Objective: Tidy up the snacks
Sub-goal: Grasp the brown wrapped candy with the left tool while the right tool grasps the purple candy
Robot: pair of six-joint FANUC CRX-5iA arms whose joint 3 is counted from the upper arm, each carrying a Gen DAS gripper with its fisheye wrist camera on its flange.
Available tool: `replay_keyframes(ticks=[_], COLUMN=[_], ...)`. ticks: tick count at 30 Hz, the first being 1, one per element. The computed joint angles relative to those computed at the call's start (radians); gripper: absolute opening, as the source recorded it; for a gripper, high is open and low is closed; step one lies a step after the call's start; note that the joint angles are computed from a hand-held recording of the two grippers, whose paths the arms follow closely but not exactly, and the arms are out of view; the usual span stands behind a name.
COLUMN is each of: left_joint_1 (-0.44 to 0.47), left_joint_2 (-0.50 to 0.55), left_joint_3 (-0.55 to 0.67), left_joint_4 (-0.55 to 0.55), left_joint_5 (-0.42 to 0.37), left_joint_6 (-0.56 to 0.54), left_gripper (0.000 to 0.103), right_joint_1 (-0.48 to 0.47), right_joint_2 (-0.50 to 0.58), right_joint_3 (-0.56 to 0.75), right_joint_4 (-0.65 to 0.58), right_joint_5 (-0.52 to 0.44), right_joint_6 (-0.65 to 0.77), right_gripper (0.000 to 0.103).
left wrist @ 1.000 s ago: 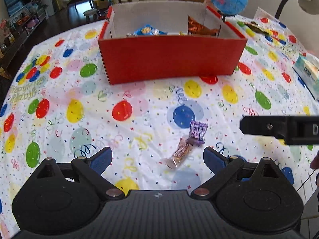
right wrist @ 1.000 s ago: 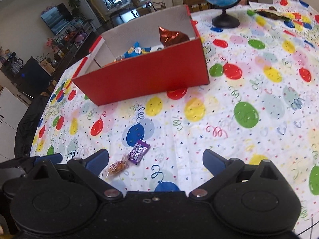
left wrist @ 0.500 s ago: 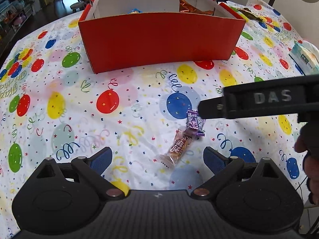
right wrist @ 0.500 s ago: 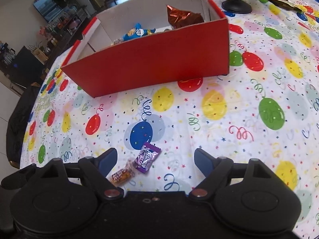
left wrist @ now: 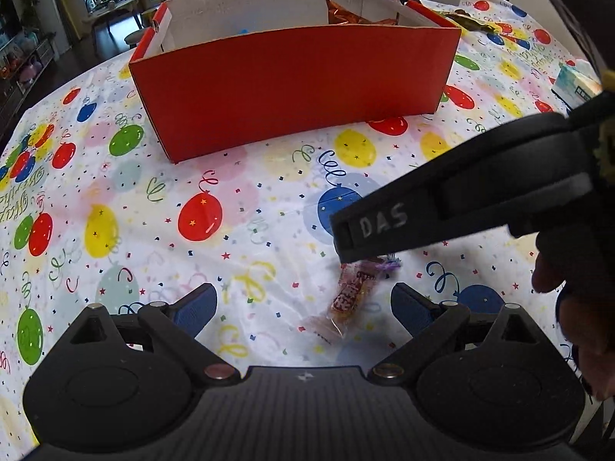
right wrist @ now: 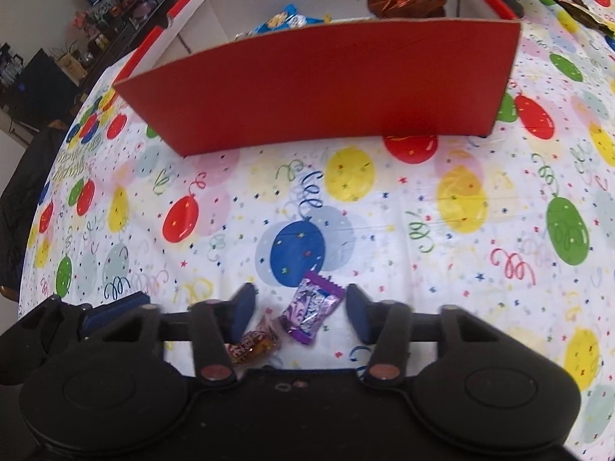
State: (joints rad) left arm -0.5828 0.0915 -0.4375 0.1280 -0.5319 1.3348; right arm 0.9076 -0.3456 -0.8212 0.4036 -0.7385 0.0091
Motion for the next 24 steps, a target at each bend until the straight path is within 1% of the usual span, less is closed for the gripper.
replay_keyframes(ticks=[3, 6, 7, 9, 11, 12, 14, 15, 16, 17, 19, 20, 22, 24], left_joint_1=[-0.002, 0.001, 0.003, 0.003, 0.003, 0.003, 0.001, 0.001, 0.0, -0.001, -0.002, -0.004, -0.005, -0.008], left_joint_2=[0.003, 0.005, 0.005, 0.009, 0.008, 0.006, 0.003, 0.002, 0.003, 0.004, 0.005, 0.007, 0.005, 0.0], left_joint_3=[0.0, -0.002, -0.004, -0.001, -0.006, -0.009, -0.015, -0.019, -0.021, -0.022, -0.026, -0.025, -0.032, -0.041], left_joint_4=[-0.008, 0.002, 0.009, 0.01, 0.022, 0.026, 0.042, 0.057, 0.068, 0.081, 0.103, 0.106, 0.121, 0.128], left_joint_5=[0.003, 0.001, 0.002, -0.007, -0.007, -0.006, -0.005, -0.004, -0.008, -0.014, -0.02, -0.026, -0.027, -0.02], left_joint_6=[0.011, 0.0, -0.007, -0.013, -0.031, -0.042, -0.074, -0.097, -0.119, -0.143, -0.18, -0.188, -0.211, -0.224], left_gripper=[0.098, 0.098, 0.095, 0.092, 0.087, 0.083, 0.078, 0.072, 0.066, 0.064, 0.054, 0.052, 0.035, 0.033], right_joint_1=[0.006, 0.012, 0.013, 0.016, 0.019, 0.022, 0.025, 0.027, 0.026, 0.028, 0.032, 0.035, 0.041, 0.049], right_joint_2=[0.021, 0.034, 0.035, 0.037, 0.029, 0.023, 0.009, -0.004, -0.013, -0.022, -0.039, -0.048, -0.064, -0.073], right_joint_3=[0.018, 0.03, 0.031, 0.034, 0.027, 0.021, 0.008, -0.003, -0.008, -0.013, -0.024, -0.031, -0.043, -0.049], right_joint_4=[-0.012, -0.007, -0.008, -0.011, -0.005, 0.001, 0.017, 0.027, 0.03, 0.035, 0.035, 0.034, 0.039, 0.044], right_joint_5=[-0.017, -0.031, -0.034, -0.045, -0.045, -0.048, -0.049, -0.046, -0.047, -0.052, -0.062, -0.064, -0.066, -0.07], right_joint_6=[0.019, 0.035, 0.036, 0.039, 0.032, 0.022, -0.001, -0.017, -0.027, -0.036, -0.046, -0.053, -0.069, -0.081], right_gripper=[0.038, 0.033, 0.026, 0.017, 0.016, 0.016, 0.012, 0.009, 0.008, 0.008, 0.008, 0.008, 0.008, 0.008])
